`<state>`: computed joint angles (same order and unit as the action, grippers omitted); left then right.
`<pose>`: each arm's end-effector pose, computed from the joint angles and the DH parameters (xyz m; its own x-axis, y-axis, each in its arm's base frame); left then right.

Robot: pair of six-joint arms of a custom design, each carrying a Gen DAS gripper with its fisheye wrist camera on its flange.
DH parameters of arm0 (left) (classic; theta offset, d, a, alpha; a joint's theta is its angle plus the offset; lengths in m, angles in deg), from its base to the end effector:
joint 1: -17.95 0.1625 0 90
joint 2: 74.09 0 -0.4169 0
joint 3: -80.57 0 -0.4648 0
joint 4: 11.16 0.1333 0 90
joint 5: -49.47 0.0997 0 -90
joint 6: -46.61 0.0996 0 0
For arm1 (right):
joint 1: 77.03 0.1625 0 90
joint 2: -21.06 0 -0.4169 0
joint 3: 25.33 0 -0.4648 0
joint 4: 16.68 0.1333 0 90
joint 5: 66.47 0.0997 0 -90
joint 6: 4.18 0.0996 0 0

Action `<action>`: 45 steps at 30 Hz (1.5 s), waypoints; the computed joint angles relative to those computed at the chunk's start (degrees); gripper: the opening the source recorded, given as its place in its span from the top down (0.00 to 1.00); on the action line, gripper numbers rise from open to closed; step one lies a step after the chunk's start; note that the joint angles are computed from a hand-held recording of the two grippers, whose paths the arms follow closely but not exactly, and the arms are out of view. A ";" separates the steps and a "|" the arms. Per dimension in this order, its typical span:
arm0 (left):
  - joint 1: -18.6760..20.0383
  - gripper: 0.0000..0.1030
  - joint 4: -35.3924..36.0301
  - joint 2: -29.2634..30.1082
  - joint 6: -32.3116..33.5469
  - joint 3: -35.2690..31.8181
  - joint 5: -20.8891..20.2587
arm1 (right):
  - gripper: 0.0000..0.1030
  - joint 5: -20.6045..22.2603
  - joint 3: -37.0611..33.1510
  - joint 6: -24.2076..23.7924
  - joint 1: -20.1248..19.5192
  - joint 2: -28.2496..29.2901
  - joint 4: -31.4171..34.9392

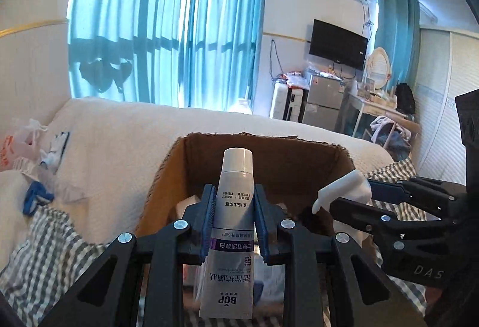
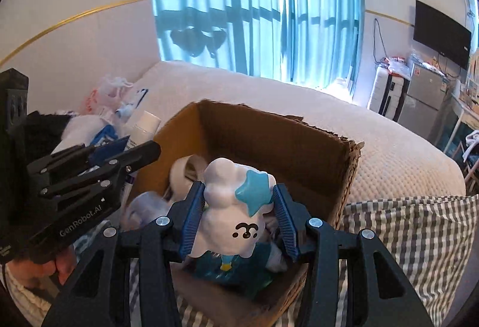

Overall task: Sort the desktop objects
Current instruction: 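Carry the white tube and plush toy over the box and open both tools, then move both open tools back down to the items on the bedsheet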

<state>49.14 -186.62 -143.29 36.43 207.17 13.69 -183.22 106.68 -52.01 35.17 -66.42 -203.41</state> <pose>-0.3287 -0.4493 0.1562 -0.7528 0.2170 -0.6215 0.6318 0.5033 -0.5895 0.2637 -0.4120 0.2773 -0.4736 -0.4260 0.7708 -0.8678 0.3749 -0.3260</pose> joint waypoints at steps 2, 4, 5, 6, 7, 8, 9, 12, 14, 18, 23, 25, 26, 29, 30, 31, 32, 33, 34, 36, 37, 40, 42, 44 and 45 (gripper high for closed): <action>1.68 0.76 -0.56 1.83 0.65 -1.70 -1.83 | 0.55 0.05 -0.95 -0.39 -0.87 0.97 -0.79; 2.75 0.76 -2.22 3.68 2.27 -2.99 -2.92 | 0.55 -0.73 -2.08 -1.51 -1.44 2.26 -2.04; 3.01 0.76 -3.26 4.38 3.13 -3.31 -3.35 | 0.55 -0.89 -2.43 -1.86 -1.60 2.70 -2.63; 3.47 0.76 -3.84 5.21 4.06 -3.89 -4.15 | 0.55 -0.95 -2.93 -1.99 -1.81 3.13 -3.12; 3.82 0.76 -4.10 6.14 4.66 -4.53 -4.65 | 0.55 -0.79 -3.46 -1.69 -2.16 3.37 -2.96; 4.07 0.76 -4.26 6.73 5.01 -4.96 -4.94 | 0.55 -0.68 -3.98 -1.23 -2.32 3.60 -2.58; 4.41 0.76 -3.97 7.46 5.31 -5.58 -5.45 | 0.55 -0.39 -4.35 -0.36 -2.67 3.70 -2.62; 4.74 0.73 -4.31 8.50 5.34 -6.05 -5.48 | 0.40 -1.49 -4.40 1.12 -2.79 3.70 -4.73; 4.72 0.49 -2.26 8.54 4.56 -6.26 -4.70 | 0.31 -0.07 -3.60 2.37 -2.98 1.86 -4.39; 1.92 0.01 0.37 6.50 1.64 -4.06 0.96 | 0.29 -0.13 -2.39 3.51 -1.48 -0.87 -4.84; -2.39 0.00 12.28 -0.27 -7.18 -1.32 5.13 | 0.29 0.11 0.27 6.54 1.81 -7.42 2.25; -4.79 0.00 21.10 -4.30 -13.76 -0.24 6.71 | 0.29 -0.03 1.37 7.88 3.71 -10.37 6.24; -5.63 0.00 24.69 -6.04 -16.17 0.09 7.00 | 0.29 -0.14 1.88 8.17 4.53 -11.39 7.29; -8.48 0.00 38.19 -11.72 -25.60 0.99 7.05 | 0.29 -1.52 3.64 9.06 8.25 -14.83 11.07; -9.51 0.00 43.58 -13.60 -29.66 1.03 7.19 | 0.29 -1.71 3.99 9.34 8.97 -15.51 11.98; -10.14 0.00 47.03 -14.92 -32.24 1.01 7.23 | 0.29 -1.94 4.80 9.70 10.02 -16.78 13.23; -10.88 0.00 50.48 -16.28 -34.96 1.11 7.14 | 0.29 -2.18 5.47 10.05 10.86 -17.68 14.04; -11.98 0.00 55.21 -18.03 -38.98 1.35 7.04 | 0.29 -2.70 6.27 10.56 12.05 -18.91 15.49; -12.52 0.00 58.13 -19.40 -41.25 1.56 6.67 | 0.29 -3.05 6.96 10.98 12.72 -19.87 16.55; -13.96 0.00 64.46 -22.19 -46.58 2.19 4.98 | 0.29 -3.55 8.16 11.77 13.53 -22.23 20.16; -14.57 0.00 67.16 -23.29 -48.87 2.58 4.28 | 0.29 -3.68 9.27 12.42 13.79 -23.83 21.83; -17.15 0.00 76.06 -26.69 -56.73 4.58 2.11 | 0.29 -5.85 12.70 12.79 13.80 -26.82 25.07; -18.83 0.00 80.29 -28.81 -60.26 6.89 -0.03 | 0.29 -7.32 15.49 12.49 13.14 -28.23 25.69; -20.06 0.00 83.19 -30.08 -63.06 9.14 -2.04 | 0.29 -8.75 19.01 11.42 11.17 -29.85 25.95; -20.67 0.00 84.26 -30.62 -64.59 10.89 -4.05 | 0.29 -8.84 20.81 10.98 9.75 -30.53 25.88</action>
